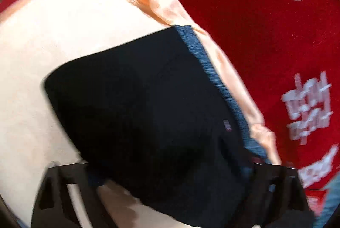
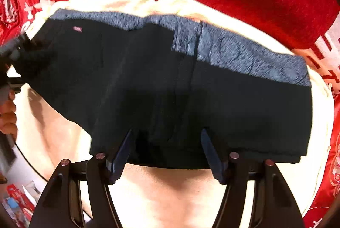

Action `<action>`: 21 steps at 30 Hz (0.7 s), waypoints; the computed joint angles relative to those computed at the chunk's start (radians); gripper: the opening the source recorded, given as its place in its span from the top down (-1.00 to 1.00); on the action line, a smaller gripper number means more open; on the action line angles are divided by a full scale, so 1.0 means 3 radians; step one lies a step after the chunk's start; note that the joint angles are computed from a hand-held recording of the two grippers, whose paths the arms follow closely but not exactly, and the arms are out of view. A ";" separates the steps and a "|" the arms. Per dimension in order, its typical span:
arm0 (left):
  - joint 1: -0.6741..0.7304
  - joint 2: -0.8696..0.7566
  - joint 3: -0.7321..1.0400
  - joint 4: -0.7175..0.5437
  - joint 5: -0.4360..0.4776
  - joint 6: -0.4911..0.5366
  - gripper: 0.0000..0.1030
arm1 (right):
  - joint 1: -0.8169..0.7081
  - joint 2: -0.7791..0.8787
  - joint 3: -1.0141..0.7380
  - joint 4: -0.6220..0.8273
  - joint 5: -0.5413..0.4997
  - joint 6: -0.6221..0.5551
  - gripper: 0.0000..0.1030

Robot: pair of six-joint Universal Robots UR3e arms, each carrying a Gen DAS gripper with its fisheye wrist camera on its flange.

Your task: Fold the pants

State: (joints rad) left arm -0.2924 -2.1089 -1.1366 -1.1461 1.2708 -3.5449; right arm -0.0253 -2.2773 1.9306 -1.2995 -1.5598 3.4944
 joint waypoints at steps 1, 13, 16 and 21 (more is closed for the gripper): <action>-0.0090 -0.0069 0.0202 -0.0178 0.0233 0.0039 0.05 | -0.0105 0.0001 -0.0125 0.0076 0.0026 -0.0082 -0.34; -0.1214 0.0129 0.0038 0.0500 0.1845 0.1500 0.37 | -0.1034 0.1769 -0.1895 0.0390 0.1848 -0.1149 -0.58; -0.1340 0.0140 -0.0053 0.0655 0.1983 0.1664 0.37 | -0.0580 0.2549 -0.2537 0.0348 0.1966 -0.1041 -0.60; -0.1436 0.0133 -0.0080 0.0705 0.2084 0.1705 0.37 | 0.0137 0.3961 -0.4240 0.0784 0.1856 -0.1041 -0.60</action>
